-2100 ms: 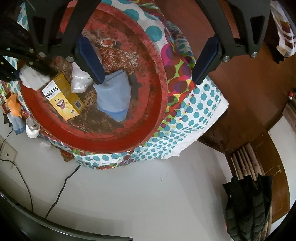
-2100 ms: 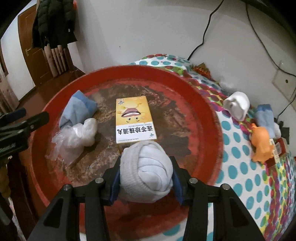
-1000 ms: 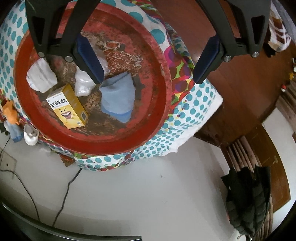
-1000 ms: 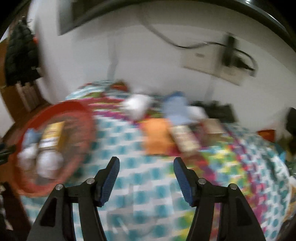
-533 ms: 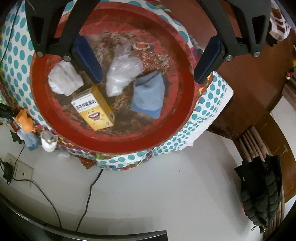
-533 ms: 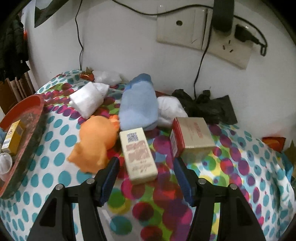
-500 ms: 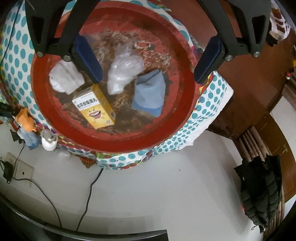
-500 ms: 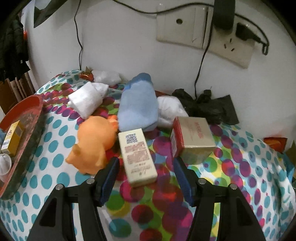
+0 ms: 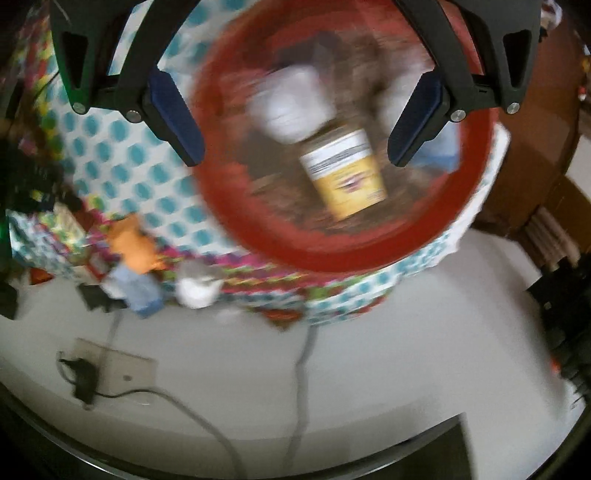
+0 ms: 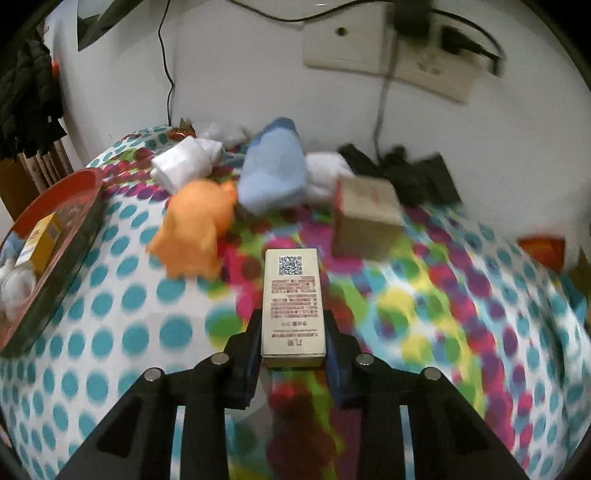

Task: Organize objects
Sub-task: 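Grasp the beige box with the right gripper, then grasp the orange rubber toy with the left gripper and carry it toward the tray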

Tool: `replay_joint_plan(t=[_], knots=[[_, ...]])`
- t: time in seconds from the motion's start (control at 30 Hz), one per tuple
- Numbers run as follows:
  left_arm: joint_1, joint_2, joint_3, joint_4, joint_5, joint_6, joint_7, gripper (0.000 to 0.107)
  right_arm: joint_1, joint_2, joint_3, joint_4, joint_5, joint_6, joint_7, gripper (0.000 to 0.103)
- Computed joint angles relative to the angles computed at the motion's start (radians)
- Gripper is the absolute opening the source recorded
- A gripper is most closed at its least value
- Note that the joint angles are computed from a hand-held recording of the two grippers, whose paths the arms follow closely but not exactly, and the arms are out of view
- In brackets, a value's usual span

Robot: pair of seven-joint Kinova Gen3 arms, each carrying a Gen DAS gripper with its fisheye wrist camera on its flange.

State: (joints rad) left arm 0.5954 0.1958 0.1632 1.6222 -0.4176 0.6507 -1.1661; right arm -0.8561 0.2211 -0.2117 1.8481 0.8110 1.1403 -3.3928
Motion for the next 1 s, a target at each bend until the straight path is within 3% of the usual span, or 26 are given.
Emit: replay_joint_plan(t=[0.07, 0.2, 0.33, 0.47, 0.67, 0.7, 0.77, 0.87, 1.0], knots=[[0.003, 0.046, 0.032, -0.063, 0.057, 0.009, -0.039, 0.099, -0.066, -0.003, -0.001, 0.005, -0.022, 0.063, -0.054, 0.03], [0.066, 0.173, 0.04, -0.248, 0.111, 0.125, -0.076, 0.099, -0.129, -0.013, -0.067, 0.02, -0.045, 0.146, -0.179, 0.03], [0.158, 0.29, -0.003, -0.433, 0.114, 0.227, -0.065, 0.099, -0.168, -0.021, -0.087, 0.026, -0.063, 0.186, -0.242, 0.03], [0.194, 0.416, -0.023, -0.618, 0.163, 0.32, -0.079, 0.1, -0.167, -0.01, -0.09, 0.008, -0.076, 0.21, -0.22, 0.03], [0.226, 0.578, -0.064, -0.886, 0.242, 0.528, -0.078, 0.095, -0.173, -0.004, -0.086, -0.004, -0.076, 0.215, -0.218, 0.03], [0.237, 0.591, -0.074, -0.905, 0.237, 0.54, -0.082, 0.093, -0.172, -0.007, -0.085, 0.001, -0.076, 0.213, -0.219, 0.03], [0.256, 0.614, -0.092, -0.935, 0.225, 0.559, -0.092, 0.077, -0.172, -0.009, -0.084, 0.003, -0.076, 0.209, -0.221, 0.03], [0.229, 0.626, -0.066, -0.942, 0.28, 0.553, -0.124, 0.058, -0.171, -0.012, -0.085, 0.007, -0.07, 0.198, -0.233, 0.03], [0.257, 0.615, -0.093, -0.918, 0.27, 0.53, -0.098, 0.055, -0.171, -0.015, -0.087, 0.012, -0.07, 0.196, -0.237, 0.03]])
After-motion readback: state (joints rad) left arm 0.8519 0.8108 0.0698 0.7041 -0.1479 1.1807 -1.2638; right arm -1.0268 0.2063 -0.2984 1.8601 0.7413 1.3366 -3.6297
